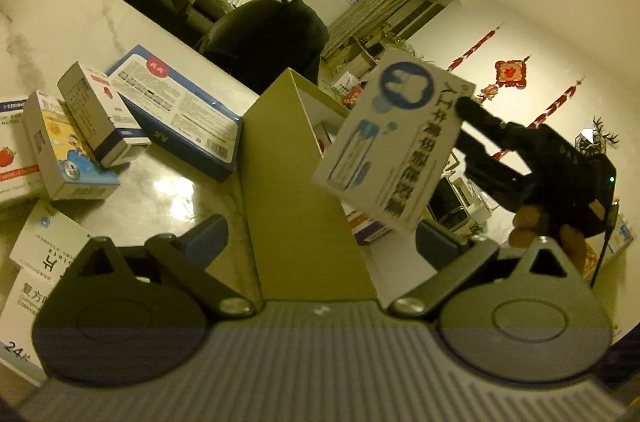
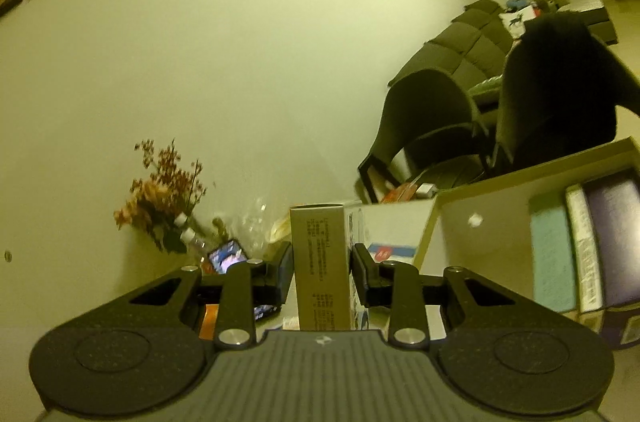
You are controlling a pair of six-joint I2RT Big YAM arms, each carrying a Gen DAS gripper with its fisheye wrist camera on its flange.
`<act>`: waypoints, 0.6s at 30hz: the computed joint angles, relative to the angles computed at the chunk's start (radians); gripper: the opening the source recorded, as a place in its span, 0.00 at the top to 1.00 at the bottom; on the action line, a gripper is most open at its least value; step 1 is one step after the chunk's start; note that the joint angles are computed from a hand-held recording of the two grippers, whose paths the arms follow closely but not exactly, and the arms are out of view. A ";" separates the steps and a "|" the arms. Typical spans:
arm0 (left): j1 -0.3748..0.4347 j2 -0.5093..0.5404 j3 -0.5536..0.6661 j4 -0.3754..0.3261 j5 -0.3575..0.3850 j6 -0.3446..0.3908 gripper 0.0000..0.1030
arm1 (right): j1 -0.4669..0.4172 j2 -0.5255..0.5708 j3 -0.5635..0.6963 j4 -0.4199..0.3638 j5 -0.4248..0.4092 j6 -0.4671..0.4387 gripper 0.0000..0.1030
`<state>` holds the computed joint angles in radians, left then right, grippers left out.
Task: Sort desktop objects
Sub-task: 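Carry the bunny-print box with the right gripper over the beige box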
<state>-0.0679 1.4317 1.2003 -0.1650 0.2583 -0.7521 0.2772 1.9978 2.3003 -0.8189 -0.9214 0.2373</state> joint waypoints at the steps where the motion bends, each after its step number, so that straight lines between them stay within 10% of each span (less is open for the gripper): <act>1: 0.000 0.001 0.002 -0.004 0.000 -0.001 0.01 | -0.005 0.005 0.009 0.003 0.002 0.011 0.67; 18: -0.005 0.011 0.021 -0.022 0.003 0.011 0.01 | 0.029 0.141 0.240 -0.257 0.346 -0.177 0.69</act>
